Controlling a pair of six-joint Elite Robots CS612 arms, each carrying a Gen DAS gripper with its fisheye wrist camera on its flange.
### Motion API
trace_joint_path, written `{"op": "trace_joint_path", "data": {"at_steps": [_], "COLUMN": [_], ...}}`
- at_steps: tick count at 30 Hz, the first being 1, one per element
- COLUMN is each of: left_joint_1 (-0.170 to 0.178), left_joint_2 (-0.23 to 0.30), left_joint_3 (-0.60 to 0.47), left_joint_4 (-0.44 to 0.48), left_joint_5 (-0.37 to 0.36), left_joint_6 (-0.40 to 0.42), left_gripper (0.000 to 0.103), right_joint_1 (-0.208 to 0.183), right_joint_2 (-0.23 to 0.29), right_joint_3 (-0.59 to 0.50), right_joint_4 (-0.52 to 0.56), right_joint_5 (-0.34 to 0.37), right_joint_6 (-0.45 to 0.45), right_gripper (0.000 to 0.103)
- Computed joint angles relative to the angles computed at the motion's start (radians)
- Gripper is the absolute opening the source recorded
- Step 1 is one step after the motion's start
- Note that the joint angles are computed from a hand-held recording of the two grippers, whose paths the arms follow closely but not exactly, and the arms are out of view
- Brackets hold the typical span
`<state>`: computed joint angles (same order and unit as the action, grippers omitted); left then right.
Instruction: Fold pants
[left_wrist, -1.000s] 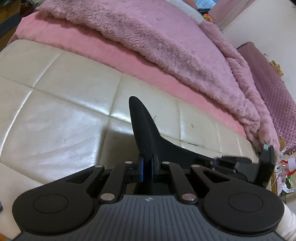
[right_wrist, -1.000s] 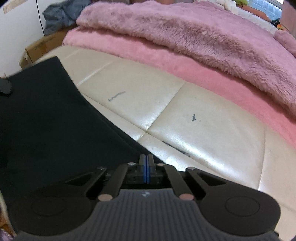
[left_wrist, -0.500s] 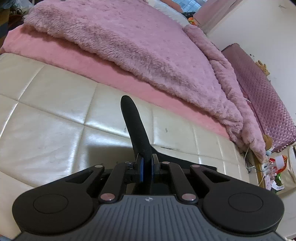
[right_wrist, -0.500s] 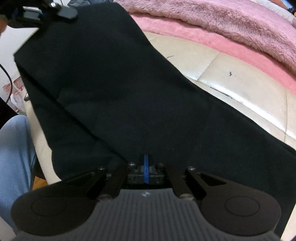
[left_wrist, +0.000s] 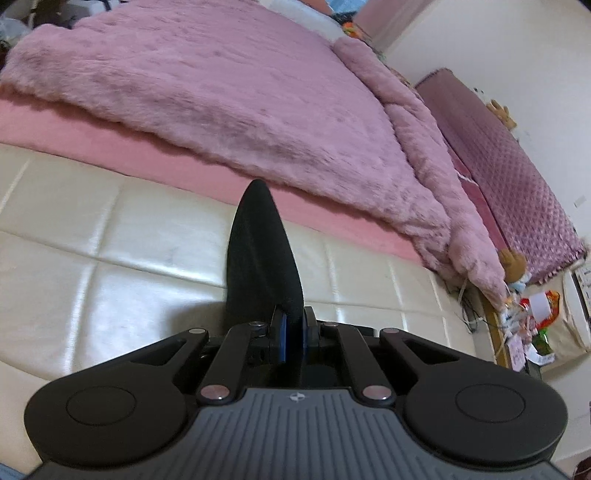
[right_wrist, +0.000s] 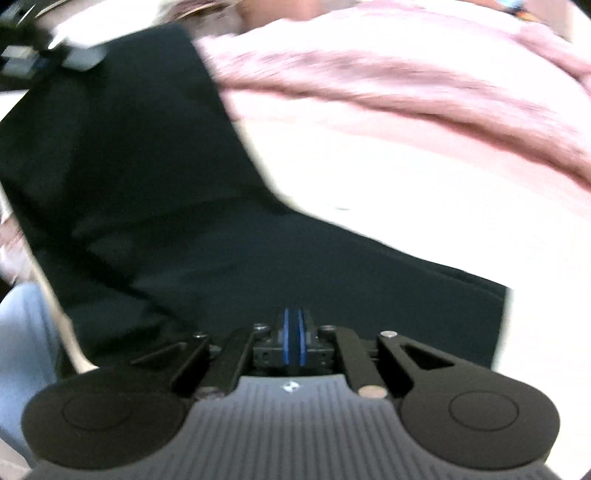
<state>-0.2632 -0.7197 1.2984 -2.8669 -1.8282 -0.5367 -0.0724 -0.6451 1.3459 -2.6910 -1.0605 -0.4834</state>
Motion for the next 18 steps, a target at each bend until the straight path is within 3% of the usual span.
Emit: {"op": "trace_joint_path", "data": {"at_steps": [8,13,18], "left_joint_1": [-0.066,-0.104,-0.131], "left_joint_2": [0.056,0.11,0.176], "left_joint_3": [-0.113,-0.196,-0.285], "left_joint_4": [0.118,0.228,0.34], "left_joint_5": [0.004,-0.005,-0.019], "left_joint_6": [-0.012,0.001,0.006], "left_gripper": [0.007,0.007,0.007], "right_joint_1": [-0.088,-0.122,-0.13], "right_joint_2": [-0.044,-0.039,-0.023], "right_joint_3": [0.087,0.109,0.11], "right_joint_4": [-0.126,-0.146,-0.145], "right_joint_5": [-0.054,0.001,0.042], "right_joint_6": [0.115,0.177,0.204], "right_gripper": [0.002,0.002,0.002]}}
